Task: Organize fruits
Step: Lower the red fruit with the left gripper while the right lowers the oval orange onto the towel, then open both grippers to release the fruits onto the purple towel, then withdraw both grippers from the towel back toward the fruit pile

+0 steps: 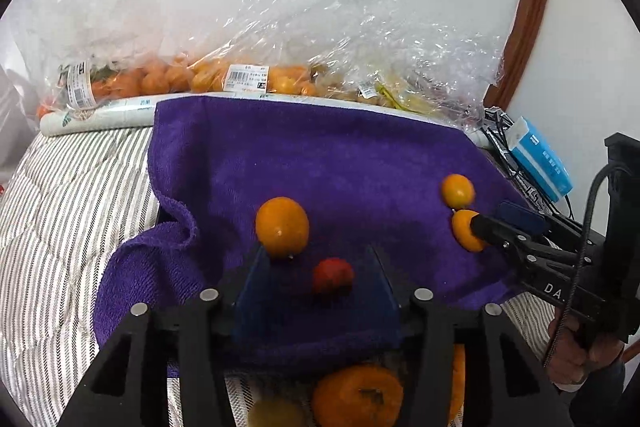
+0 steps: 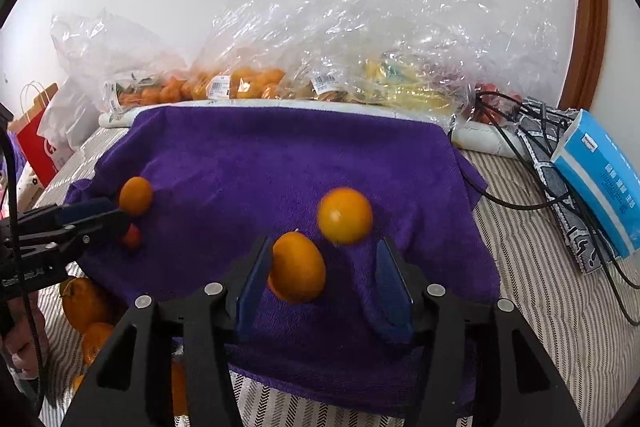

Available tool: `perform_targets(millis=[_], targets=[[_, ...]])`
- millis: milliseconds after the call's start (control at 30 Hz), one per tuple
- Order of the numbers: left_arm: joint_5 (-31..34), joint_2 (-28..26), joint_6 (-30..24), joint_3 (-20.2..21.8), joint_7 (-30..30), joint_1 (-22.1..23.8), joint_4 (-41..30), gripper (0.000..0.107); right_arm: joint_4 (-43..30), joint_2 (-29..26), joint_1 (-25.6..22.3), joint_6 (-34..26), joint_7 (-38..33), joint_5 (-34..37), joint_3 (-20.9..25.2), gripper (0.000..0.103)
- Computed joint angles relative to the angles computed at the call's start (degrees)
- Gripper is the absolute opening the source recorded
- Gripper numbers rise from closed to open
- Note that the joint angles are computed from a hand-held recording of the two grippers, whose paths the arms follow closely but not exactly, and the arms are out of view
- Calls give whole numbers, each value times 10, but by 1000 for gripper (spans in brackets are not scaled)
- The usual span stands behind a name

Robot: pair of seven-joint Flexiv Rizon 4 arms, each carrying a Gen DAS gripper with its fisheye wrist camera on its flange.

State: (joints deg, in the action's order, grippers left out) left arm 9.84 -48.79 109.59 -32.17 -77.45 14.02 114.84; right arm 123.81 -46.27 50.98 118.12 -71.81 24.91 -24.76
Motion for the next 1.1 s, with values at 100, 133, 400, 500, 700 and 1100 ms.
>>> perform_targets(millis=[100,133,400,500,700,1100], targets=[[2,1,3,0,0,-1,1,50,0,0,4,0,-1,1,-3,54],[3,1,4,0,-1,0,2,50,1,-1,6,1,-1,2,-4,54],[7,7,41,22,-27,-16,7,51,6,-5,38,20,-6,38,-28,59],[9,10,61,38,-44,-27,7,51,6,-9,55,25,-9,60,-43,59],[33,7,76,36,-79,-18,7,51,-2,-36,111,44,-37,134,-90,59],[90,17,98,17,-106,19,39,50,50,45,160,47,-60,192,-77,58]])
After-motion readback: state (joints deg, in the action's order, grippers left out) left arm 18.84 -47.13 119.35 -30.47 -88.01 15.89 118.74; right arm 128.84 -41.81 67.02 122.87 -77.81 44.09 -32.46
